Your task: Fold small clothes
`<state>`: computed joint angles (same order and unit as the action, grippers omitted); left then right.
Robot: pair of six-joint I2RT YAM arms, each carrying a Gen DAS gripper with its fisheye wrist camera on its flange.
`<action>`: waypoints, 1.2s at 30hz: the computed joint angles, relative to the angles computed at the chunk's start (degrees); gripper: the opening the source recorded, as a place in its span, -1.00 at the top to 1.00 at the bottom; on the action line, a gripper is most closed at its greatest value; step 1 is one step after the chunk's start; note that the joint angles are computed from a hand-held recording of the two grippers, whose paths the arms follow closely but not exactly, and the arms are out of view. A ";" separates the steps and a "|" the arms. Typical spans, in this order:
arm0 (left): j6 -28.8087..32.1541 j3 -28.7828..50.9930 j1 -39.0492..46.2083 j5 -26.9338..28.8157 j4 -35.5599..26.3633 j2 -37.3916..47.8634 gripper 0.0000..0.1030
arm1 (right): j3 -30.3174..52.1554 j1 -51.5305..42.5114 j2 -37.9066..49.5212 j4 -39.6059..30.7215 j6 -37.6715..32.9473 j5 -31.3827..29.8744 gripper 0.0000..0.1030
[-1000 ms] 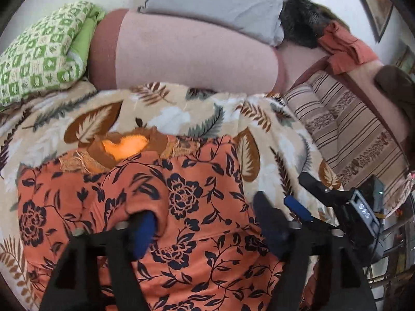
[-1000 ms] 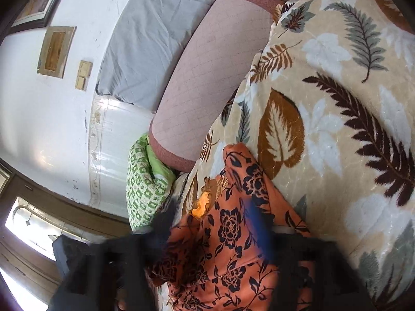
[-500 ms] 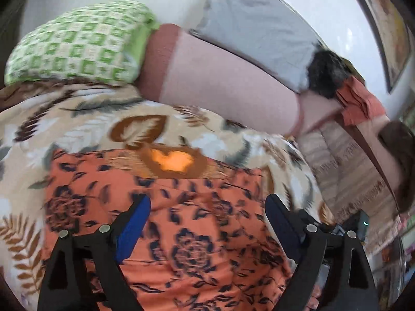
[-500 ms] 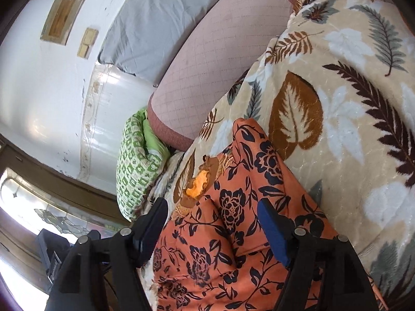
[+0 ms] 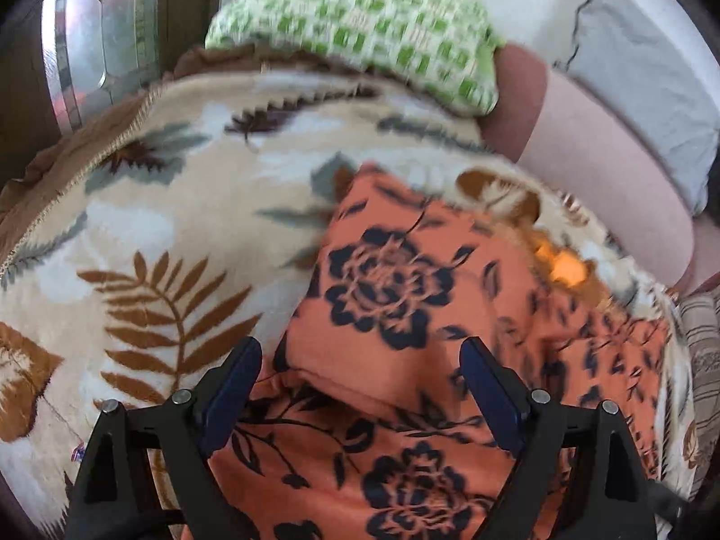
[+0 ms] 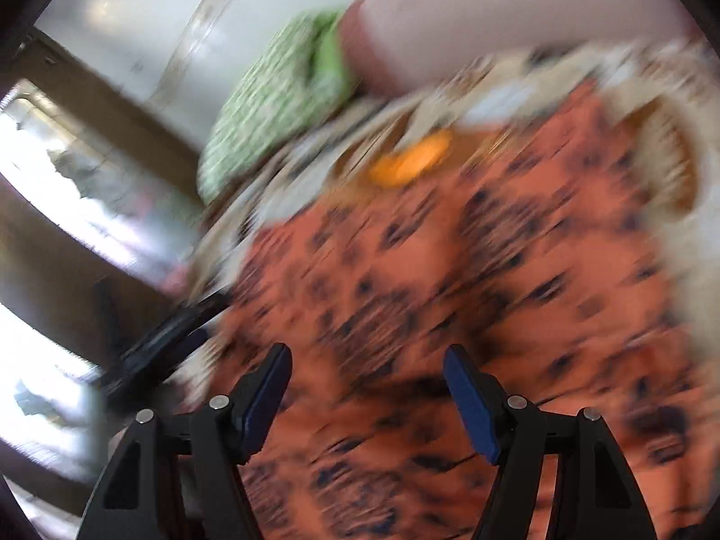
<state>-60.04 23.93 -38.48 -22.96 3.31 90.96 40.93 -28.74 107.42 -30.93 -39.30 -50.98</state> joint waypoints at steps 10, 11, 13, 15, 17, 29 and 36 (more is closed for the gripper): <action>4.25 1.71 3.41 5.73 2.37 6.11 -0.74 | 4.82 8.77 20.01 3.47 11.10 -11.69 -0.37; 4.49 1.40 3.83 6.25 2.70 5.84 -0.74 | 3.75 7.76 19.25 6.94 13.90 -14.32 -0.36; 4.63 0.84 4.89 6.96 3.56 5.94 -0.74 | -0.23 2.20 15.06 18.09 22.31 -17.83 -0.36; 4.82 0.67 5.10 7.05 3.70 5.94 -0.74 | -2.87 -4.56 12.78 28.67 30.57 -20.74 -0.36; 4.43 1.12 4.28 6.10 2.57 5.86 -0.74 | -3.43 -10.20 12.19 36.74 39.51 -19.59 -0.36; 4.25 2.69 1.51 2.89 -0.80 5.64 -0.74 | -7.30 -16.55 1.62 40.72 40.19 -13.85 -0.39; 5.31 2.79 2.15 3.64 -0.34 6.81 -0.74 | 2.64 -12.24 12.70 27.56 37.16 -4.36 -0.28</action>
